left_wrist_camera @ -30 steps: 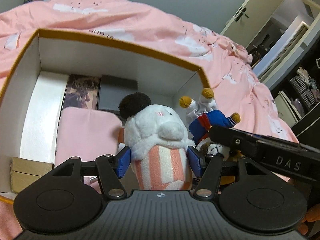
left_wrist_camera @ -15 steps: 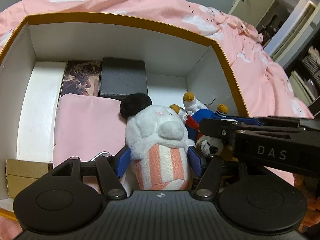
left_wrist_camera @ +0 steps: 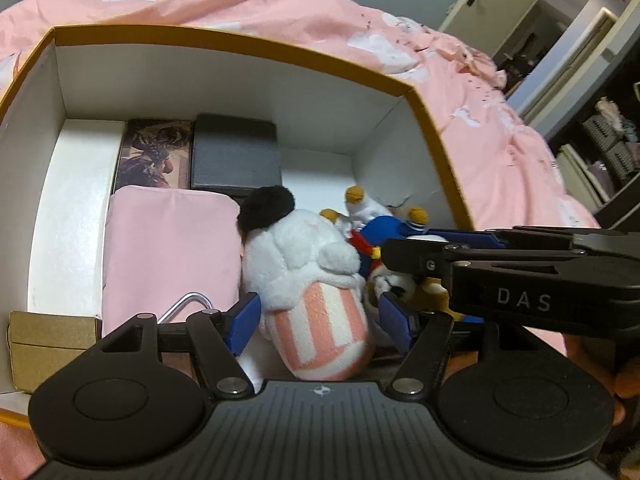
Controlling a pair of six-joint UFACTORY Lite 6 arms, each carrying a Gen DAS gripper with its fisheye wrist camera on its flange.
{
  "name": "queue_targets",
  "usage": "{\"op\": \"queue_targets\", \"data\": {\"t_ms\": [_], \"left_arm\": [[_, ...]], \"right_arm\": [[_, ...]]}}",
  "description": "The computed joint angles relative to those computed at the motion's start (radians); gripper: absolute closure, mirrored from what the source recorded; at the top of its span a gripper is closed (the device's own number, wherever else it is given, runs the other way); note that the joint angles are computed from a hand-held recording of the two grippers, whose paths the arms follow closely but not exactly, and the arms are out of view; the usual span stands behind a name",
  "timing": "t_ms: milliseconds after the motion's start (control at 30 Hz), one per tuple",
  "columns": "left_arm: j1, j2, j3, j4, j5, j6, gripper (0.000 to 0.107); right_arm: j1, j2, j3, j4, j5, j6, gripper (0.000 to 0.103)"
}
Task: Organize objects
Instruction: 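Lower the white plush with the left gripper while the right gripper lowers the duck plush into the box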
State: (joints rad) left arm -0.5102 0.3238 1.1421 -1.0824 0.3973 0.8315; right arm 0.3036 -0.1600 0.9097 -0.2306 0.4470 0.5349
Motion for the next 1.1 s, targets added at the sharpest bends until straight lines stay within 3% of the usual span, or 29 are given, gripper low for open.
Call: {"op": "queue_targets", "data": {"t_ms": [267, 433, 600, 767, 1100], "left_arm": [[0.076, -0.038, -0.013, -0.104, 0.131, 0.084, 0.047], [0.123, -0.028, 0.016, -0.132, 0.195, 0.086, 0.056], [0.111, 0.017, 0.058, -0.065, 0.175, 0.01, 0.065], [0.073, 0.055, 0.082, -0.008, 0.127, -0.047, 0.071], [0.016, 0.12, 0.157, 0.225, 0.08, -0.232, 0.076]], "right_arm": [[-0.016, -0.112, -0.024, 0.054, 0.043, -0.103, 0.056], [-0.017, -0.144, -0.039, 0.072, 0.078, -0.177, 0.064], [-0.021, -0.127, -0.041, 0.119, 0.091, -0.252, 0.065], [0.005, -0.074, -0.004, 0.047, 0.13, -0.214, 0.079], [0.03, 0.095, 0.157, 0.053, 0.26, -0.309, 0.08]]}}
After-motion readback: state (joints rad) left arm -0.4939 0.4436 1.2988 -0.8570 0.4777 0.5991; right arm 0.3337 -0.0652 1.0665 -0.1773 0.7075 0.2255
